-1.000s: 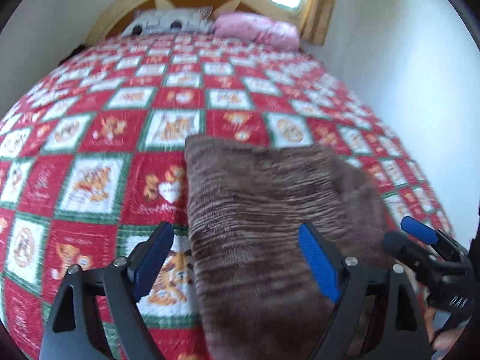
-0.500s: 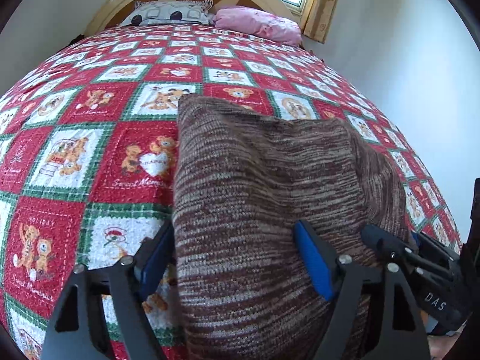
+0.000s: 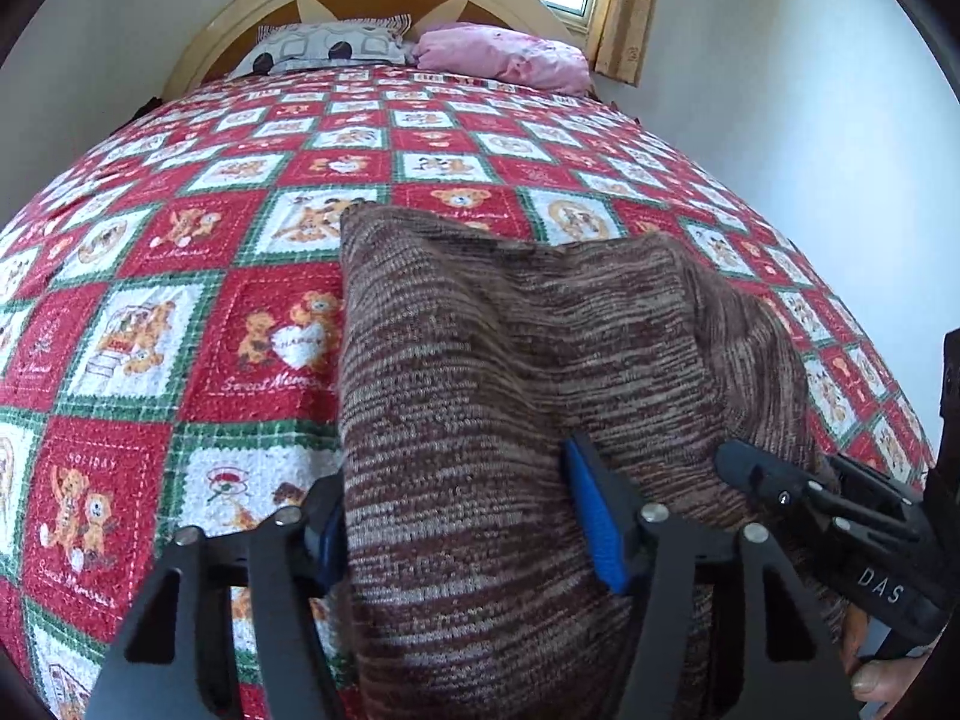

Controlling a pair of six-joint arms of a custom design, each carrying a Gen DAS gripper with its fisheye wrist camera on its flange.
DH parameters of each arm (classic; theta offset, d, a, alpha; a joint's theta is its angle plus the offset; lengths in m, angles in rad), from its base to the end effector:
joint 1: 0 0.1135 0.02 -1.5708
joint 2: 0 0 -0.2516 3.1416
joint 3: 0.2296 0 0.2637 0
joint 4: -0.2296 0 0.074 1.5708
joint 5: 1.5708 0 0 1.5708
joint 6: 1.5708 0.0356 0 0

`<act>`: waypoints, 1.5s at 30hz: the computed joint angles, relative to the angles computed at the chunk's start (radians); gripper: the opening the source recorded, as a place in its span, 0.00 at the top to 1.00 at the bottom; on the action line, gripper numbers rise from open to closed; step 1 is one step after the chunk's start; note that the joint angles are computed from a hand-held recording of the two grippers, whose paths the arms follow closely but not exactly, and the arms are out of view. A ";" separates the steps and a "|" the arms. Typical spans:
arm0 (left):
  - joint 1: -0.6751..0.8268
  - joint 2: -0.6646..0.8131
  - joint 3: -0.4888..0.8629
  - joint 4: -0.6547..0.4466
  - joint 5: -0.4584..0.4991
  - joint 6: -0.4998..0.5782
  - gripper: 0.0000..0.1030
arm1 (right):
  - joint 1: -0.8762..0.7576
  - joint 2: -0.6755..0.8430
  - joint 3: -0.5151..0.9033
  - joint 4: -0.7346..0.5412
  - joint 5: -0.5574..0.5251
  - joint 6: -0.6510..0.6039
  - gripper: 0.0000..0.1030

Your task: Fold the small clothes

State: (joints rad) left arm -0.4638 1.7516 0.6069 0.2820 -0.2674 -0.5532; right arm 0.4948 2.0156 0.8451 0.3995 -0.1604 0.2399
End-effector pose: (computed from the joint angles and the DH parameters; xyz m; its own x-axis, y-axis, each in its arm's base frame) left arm 0.2694 -0.1242 0.0697 -0.7240 -0.2045 -0.6588 -0.1206 0.9779 -0.1710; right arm 0.3158 0.1768 0.0515 -0.7310 -0.1279 -0.6702 -0.4075 0.8697 0.2785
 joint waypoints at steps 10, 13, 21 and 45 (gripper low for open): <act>-0.022 0.005 0.008 -0.006 -0.041 0.009 0.44 | -0.019 0.010 -0.007 0.032 -0.044 0.012 0.61; -0.023 0.008 0.011 -0.007 -0.042 0.012 0.44 | -0.032 0.019 -0.004 0.038 -0.073 0.021 0.61; -0.015 0.005 0.003 0.001 -0.030 0.016 0.44 | -0.075 0.055 0.025 0.037 -0.166 0.060 0.52; -0.106 0.023 0.067 -0.109 -0.195 0.046 0.62 | 0.100 -0.049 -0.053 0.043 0.223 -0.025 0.75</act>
